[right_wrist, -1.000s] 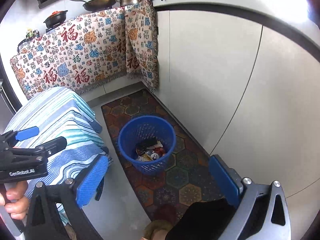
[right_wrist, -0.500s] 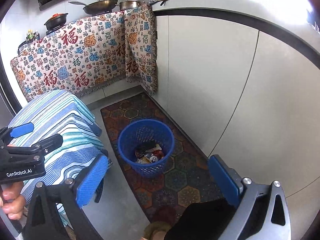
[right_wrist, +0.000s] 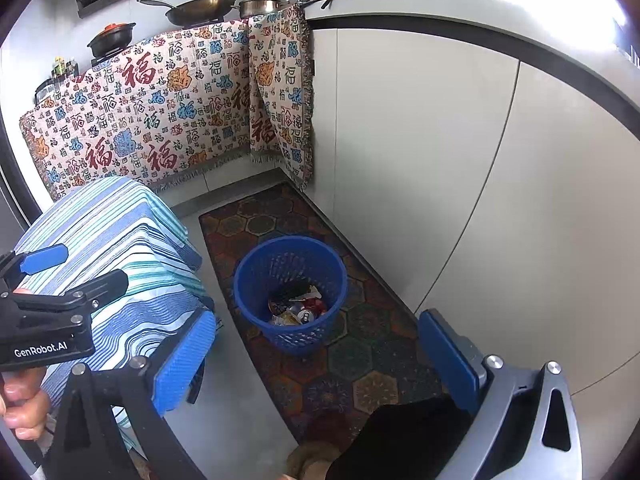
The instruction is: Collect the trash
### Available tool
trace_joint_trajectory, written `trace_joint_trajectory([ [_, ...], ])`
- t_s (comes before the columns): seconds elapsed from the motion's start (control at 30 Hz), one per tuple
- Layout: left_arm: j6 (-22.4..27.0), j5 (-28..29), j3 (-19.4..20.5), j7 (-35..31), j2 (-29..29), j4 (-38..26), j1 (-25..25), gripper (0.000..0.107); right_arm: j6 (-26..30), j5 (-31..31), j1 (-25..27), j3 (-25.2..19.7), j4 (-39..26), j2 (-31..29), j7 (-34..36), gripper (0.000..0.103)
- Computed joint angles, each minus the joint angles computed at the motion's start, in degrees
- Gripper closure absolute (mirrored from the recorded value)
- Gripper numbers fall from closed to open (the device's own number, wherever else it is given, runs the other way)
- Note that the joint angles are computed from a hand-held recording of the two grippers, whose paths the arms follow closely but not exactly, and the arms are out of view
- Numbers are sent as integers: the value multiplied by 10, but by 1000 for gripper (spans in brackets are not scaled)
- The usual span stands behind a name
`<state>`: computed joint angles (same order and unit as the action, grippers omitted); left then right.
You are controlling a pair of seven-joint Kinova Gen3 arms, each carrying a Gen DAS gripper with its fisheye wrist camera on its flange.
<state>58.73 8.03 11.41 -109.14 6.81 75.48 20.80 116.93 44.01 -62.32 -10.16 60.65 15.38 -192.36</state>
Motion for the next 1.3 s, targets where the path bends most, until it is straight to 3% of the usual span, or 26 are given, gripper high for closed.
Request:
trace_joint_trajectory([
  [1.3, 7, -5, 0, 9, 12, -3, 5, 5, -18, -23, 12, 4, 4, 6, -3, 0],
])
